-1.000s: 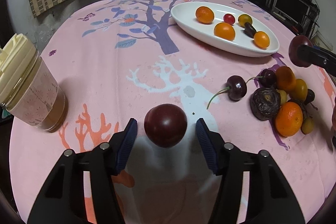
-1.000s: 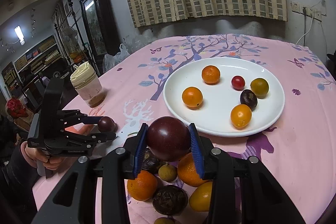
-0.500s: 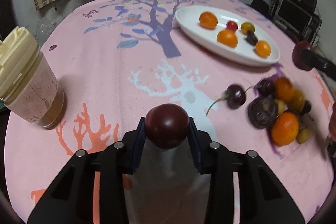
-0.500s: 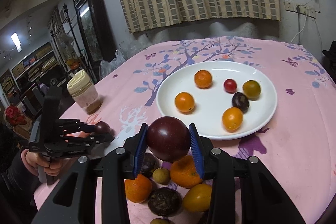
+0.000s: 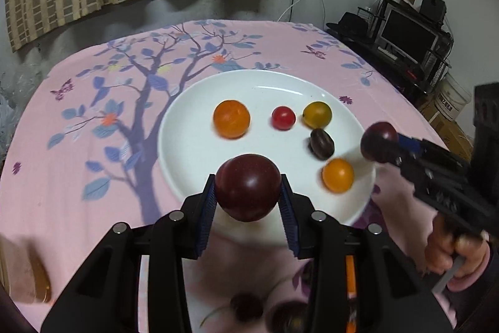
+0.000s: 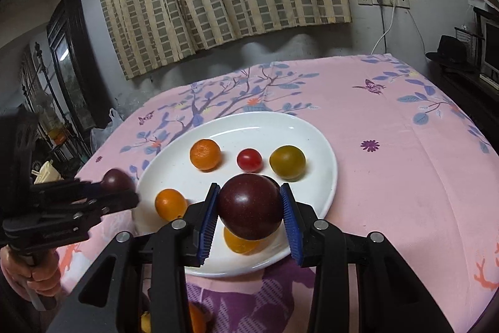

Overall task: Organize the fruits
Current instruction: 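Carry both plums over the white plate and release them onto it, then grasp a tangerine with the right tool while the left tool grasps an orange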

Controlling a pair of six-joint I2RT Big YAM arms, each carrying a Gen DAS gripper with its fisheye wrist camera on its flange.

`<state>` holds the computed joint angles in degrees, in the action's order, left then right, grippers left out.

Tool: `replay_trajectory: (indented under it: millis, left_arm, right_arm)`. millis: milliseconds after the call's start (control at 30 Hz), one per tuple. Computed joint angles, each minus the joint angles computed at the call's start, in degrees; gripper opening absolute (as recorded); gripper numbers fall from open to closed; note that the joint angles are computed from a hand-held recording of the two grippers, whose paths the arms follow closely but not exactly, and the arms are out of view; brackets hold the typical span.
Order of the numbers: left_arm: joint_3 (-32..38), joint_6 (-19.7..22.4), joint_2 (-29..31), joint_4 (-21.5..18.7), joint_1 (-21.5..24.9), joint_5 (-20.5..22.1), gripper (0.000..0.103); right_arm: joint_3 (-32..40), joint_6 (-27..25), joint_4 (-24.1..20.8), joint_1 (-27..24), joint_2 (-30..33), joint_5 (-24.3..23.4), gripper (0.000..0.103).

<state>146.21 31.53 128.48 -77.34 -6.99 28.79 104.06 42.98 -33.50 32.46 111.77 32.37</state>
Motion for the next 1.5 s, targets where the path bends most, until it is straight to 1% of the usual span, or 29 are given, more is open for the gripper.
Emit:
replay_trajectory:
  millis: [33, 133, 167, 200, 233, 267, 300, 333, 367, 400, 433, 500, 533, 600, 667, 700, 767, 833, 867, 967, 1033, 1200, 1433, 1500]
  left_arm:
    - [3.7, -0.1, 2.3, -1.5, -1.0, -1.2, 0.038]
    - [9.2, -0.7, 5.8, -3.0, -2.8, -4.3, 0.038]
    - [10.3, -1.1, 6.5, -3.2, -3.1, -5.0, 0.041]
    - [10.0, -1.7, 6.3, -2.6, -3.3, -5.9, 0.062]
    - [7.0, -3.0, 4.6, 0.0, -3.5, -7.6, 0.075]
    - [2.4, -4.3, 2.0, 3.7, -3.2, -8.4, 0.090]
    - [-2.5, -5.4, -1.0, 7.5, -2.7, -7.7, 0.090]
    - [-6.5, -5.4, -3.7, 9.9, -1.9, -6.0, 0.090]
    - [-9.3, -4.4, -5.7, 10.9, -1.1, -5.1, 0.092]
    - [-11.6, -3.6, -7.4, 11.8, -0.5, -4.6, 0.095]
    - [-15.7, -2.9, -10.1, 14.1, 0.4, -4.0, 0.098]
    - [-24.8, -2.2, -15.6, 20.0, 2.3, -3.8, 0.098]
    - [-27.9, -1.9, -17.4, 22.0, 3.1, -3.4, 0.098]
    - [-34.1, -0.4, -20.7, 25.2, 4.9, -2.7, 0.098]
    - [-37.7, 0.7, -22.4, 26.7, 6.3, -1.9, 0.098]
    - [-39.3, 0.9, -22.9, 27.0, 7.0, -1.2, 0.098]
    - [-40.2, 1.6, -22.7, 25.2, 8.2, -0.3, 0.098]
    - [-39.6, 2.7, -21.9, 21.6, 8.7, -1.4, 0.098]
    - [-39.5, 3.0, -21.7, 20.7, 8.9, -1.2, 0.098]
    - [-39.0, 2.6, -21.2, 17.5, 9.5, 0.4, 0.098]
    - [-39.2, 3.0, -21.3, 16.2, 9.7, 1.6, 0.098]
    - [-42.4, 3.9, -23.5, 18.8, 10.0, 2.5, 0.098]
    - [-42.9, 4.7, -23.9, 18.3, 9.8, 2.2, 0.098]
    - [-42.8, 4.9, -23.8, 18.2, 9.8, 1.9, 0.098]
  right_arm:
    - [0.1, -0.1, 0.1, -0.2, 0.2, -0.6, 0.040]
    - [0.4, -0.6, 0.1, -0.5, 0.6, -1.6, 0.040]
    - [0.6, -0.7, -0.1, -0.6, 0.8, -2.0, 0.041]
    - [0.8, -0.6, -0.8, -0.6, 0.9, -2.1, 0.041]
    - [0.9, -0.3, -1.5, -0.6, 0.7, -2.0, 0.042]
    - [0.6, -0.2, -1.7, -0.5, 0.3, -1.5, 0.045]
    - [-0.5, -0.2, -0.6, -0.3, -0.7, -0.7, 0.045]
    - [-1.8, -0.2, 0.7, -0.1, -1.9, -0.3, 0.048]
    - [-2.7, -0.1, 1.7, 0.0, -2.8, -0.2, 0.052]
    - [-3.7, 0.4, 2.4, 0.4, -4.0, -0.6, 0.053]
    - [-4.1, 0.3, 2.7, 0.6, -4.5, -1.5, 0.055]
    - [-5.2, -0.7, 4.0, 1.3, -5.6, -4.8, 0.056]
    - [-5.3, -1.3, 4.1, 1.7, -5.8, -5.9, 0.056]
    - [-5.4, -1.9, 3.8, 3.0, -5.8, -6.2, 0.056]
    - [-5.1, -1.9, 3.4, 3.9, -5.3, -6.9, 0.056]
    - [-5.1, -1.8, 3.3, 4.3, -5.1, -7.9, 0.056]
    - [-5.0, -1.4, 2.7, 4.9, -4.5, -9.1, 0.056]
    - [-3.6, -1.0, 0.5, 5.3, -3.1, -9.6, 0.056]
    - [-2.6, -1.1, -1.1, 5.3, -2.3, -10.1, 0.056]
    - [0.2, -1.4, -5.1, 5.5, 0.0, -11.8, 0.056]
    - [1.3, -1.8, -6.5, 5.6, 0.9, -12.9, 0.056]
    - [3.3, -2.5, -9.2, 5.8, 2.4, -12.9, 0.056]
    - [4.0, -3.6, -10.7, 6.0, 3.0, -12.5, 0.056]
    - [4.9, -4.0, -11.9, 6.1, 3.6, -11.9, 0.056]
